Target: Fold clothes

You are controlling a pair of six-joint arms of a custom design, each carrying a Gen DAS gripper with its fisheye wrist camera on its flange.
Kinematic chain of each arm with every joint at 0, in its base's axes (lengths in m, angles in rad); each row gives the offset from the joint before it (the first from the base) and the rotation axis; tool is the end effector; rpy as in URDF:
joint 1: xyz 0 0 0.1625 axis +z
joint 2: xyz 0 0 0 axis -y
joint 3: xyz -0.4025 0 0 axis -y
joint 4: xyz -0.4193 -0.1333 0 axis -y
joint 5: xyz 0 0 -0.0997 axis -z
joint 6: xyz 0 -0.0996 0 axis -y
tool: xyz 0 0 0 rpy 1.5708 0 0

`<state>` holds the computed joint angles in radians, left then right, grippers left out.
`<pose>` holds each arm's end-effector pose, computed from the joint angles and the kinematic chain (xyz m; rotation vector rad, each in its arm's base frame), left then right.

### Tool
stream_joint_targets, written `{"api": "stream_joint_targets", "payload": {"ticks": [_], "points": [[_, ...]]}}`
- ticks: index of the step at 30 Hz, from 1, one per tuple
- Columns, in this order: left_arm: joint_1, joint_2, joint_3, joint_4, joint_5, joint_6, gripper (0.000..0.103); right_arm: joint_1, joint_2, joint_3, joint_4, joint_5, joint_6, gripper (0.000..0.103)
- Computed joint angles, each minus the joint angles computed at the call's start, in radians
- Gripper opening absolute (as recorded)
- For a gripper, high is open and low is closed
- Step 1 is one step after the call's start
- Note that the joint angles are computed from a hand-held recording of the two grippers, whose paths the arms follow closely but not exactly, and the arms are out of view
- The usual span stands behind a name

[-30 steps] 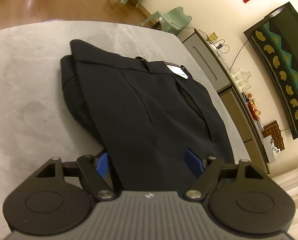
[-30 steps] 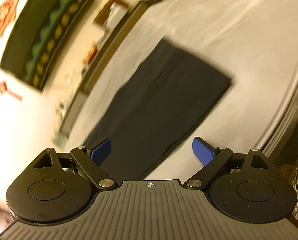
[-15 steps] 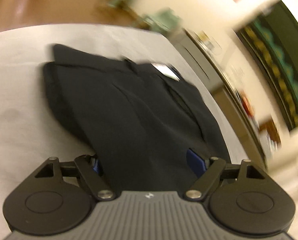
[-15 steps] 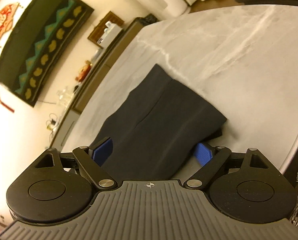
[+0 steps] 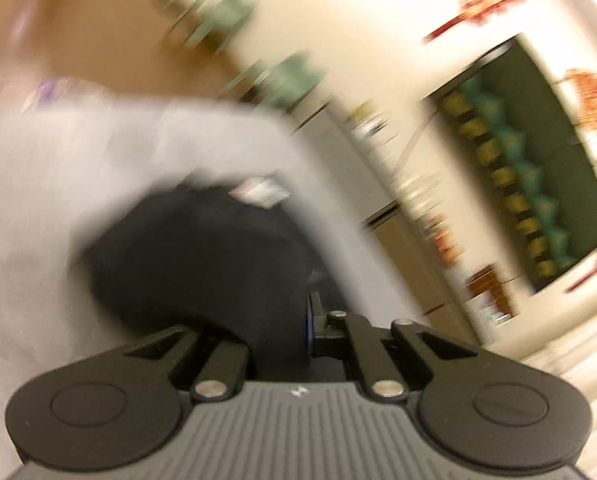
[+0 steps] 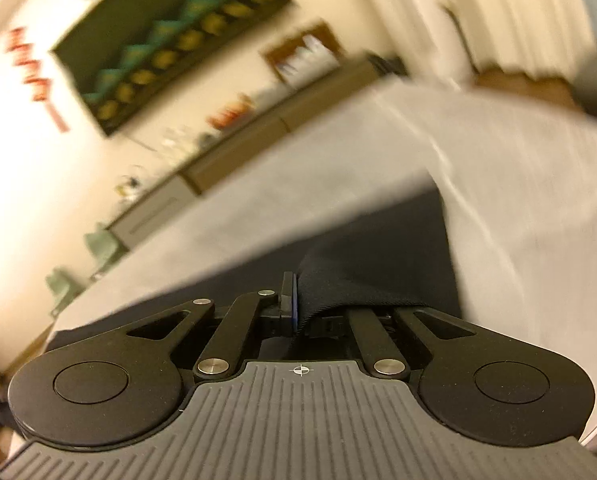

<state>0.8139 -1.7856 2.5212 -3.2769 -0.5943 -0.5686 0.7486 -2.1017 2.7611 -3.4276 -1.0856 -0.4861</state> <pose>-0.0679 -0.3862 0.3252 -0.4335 2.3968 -1.7414 -0.0579 -0.2991 0.3134 -0.0018 -2.3038 1.5719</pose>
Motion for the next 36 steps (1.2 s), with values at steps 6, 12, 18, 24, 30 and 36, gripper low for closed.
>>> {"api": "stream_joint_targets", "payload": {"ticks": [6, 12, 18, 24, 30, 36], "points": [[-0.112, 0.157, -0.236, -0.057, 0.106, 0.228, 0.005, 0.269, -0.179, -0.12, 0.246, -0.192, -0.085, 0.0], [0.1, 0.567, -0.76, 0.422, 0.117, 0.129, 0.009, 0.552, 0.113, -0.422, 0.4, -0.572, -0.046, 0.001], [0.281, 0.868, -1.116, 0.968, 0.17, -0.182, 0.017, 0.541, 0.658, -0.891, 0.598, -0.76, 0.182, 0.068], [0.272, 0.847, -0.922, 0.588, 0.198, 0.036, 0.032, 0.477, 0.707, -0.837, 0.4, -0.718, 0.171, 0.067], [0.252, 0.732, -0.74, 0.354, 0.268, 0.108, 0.038, 0.515, 0.657, -0.728, 0.394, -0.723, -0.142, 0.067], [0.193, 0.508, -0.515, 0.274, 0.317, 0.04, 0.049, 0.502, 0.744, -0.703, 0.058, -0.912, -0.353, 0.091]]}}
